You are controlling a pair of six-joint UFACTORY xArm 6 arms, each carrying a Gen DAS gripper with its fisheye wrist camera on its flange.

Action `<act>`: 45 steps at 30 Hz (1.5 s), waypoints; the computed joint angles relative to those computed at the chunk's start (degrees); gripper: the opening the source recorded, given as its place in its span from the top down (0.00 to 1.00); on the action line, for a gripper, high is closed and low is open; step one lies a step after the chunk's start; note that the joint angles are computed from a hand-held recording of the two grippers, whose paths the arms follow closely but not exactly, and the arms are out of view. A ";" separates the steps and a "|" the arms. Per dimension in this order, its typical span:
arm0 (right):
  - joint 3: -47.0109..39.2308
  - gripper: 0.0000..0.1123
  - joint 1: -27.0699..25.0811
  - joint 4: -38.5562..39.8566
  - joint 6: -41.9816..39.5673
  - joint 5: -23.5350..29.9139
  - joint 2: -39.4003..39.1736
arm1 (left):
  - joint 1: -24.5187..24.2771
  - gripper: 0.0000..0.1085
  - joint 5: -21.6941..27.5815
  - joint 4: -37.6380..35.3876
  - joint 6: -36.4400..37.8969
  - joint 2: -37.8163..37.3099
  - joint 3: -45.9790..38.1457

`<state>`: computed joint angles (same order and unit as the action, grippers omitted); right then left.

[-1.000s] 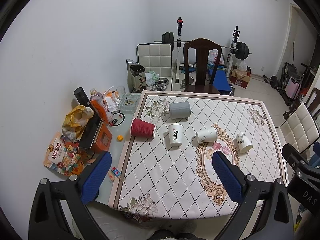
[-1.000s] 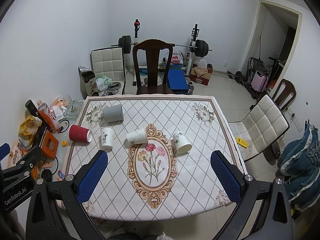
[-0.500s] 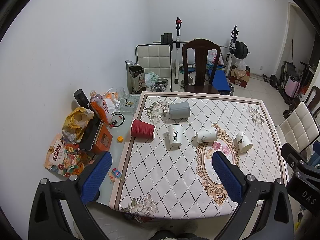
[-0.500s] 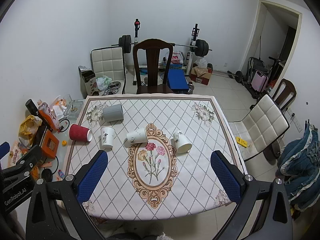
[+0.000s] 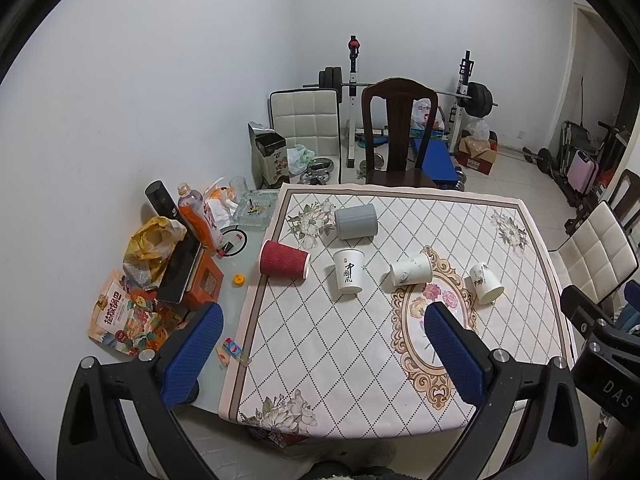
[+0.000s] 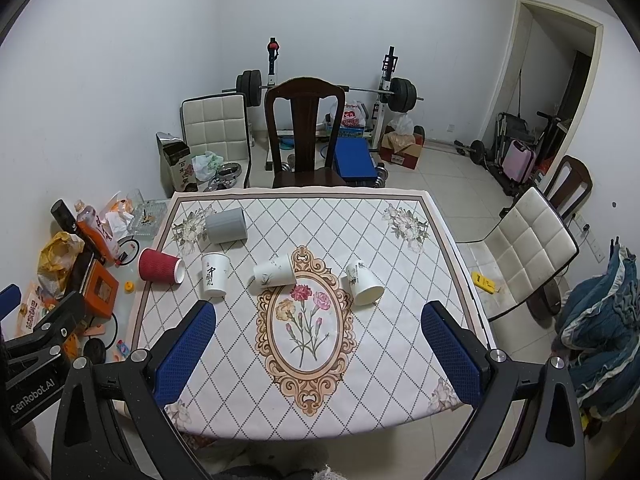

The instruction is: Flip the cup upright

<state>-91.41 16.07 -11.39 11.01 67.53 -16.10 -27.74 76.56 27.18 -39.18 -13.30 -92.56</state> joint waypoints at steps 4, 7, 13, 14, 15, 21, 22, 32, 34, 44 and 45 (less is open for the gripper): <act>-0.18 0.08 -0.09 0.14 -0.11 0.10 0.08 | -0.09 0.05 0.17 0.09 -0.03 0.45 -0.62; -0.16 0.08 -0.11 0.14 -0.12 0.07 0.07 | -0.06 0.05 0.23 0.07 0.06 0.69 -0.98; -0.30 0.08 0.11 -0.26 0.16 0.12 0.18 | -0.23 0.05 0.28 0.24 -0.10 0.67 -0.96; -0.20 0.08 -0.04 -0.02 0.00 0.11 0.11 | -0.27 0.05 0.33 0.22 -0.07 0.80 -1.19; -0.26 0.08 -0.02 -0.04 0.06 0.19 0.13 | -0.32 0.05 0.34 0.29 -0.11 0.83 -1.22; -0.57 0.08 0.57 -0.96 1.20 0.76 0.26 | 0.21 0.05 0.15 -0.61 0.88 1.70 -2.43; -1.17 0.08 0.74 -1.21 1.69 1.17 0.58 | 0.51 0.05 -0.06 -0.96 1.36 2.00 -2.79; -1.26 0.08 1.71 -3.22 7.25 2.94 5.11 | 6.75 0.05 -6.03 -5.80 6.59 4.28 0.77; -0.28 0.08 0.81 -2.50 7.68 2.85 6.85 | 7.97 0.05 -7.50 -6.59 7.52 5.79 1.73; -4.05 0.09 -2.87 1.28 4.52 2.43 25.47 | 11.86 0.05 -3.03 -9.83 10.66 24.77 -7.01; -5.78 0.09 -3.06 1.68 3.72 2.49 28.05 | 12.48 0.05 -1.90 -11.03 11.16 27.89 -9.65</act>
<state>-97.19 13.01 -9.70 14.72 70.02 11.95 -15.26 74.66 16.14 -28.03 14.59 -102.21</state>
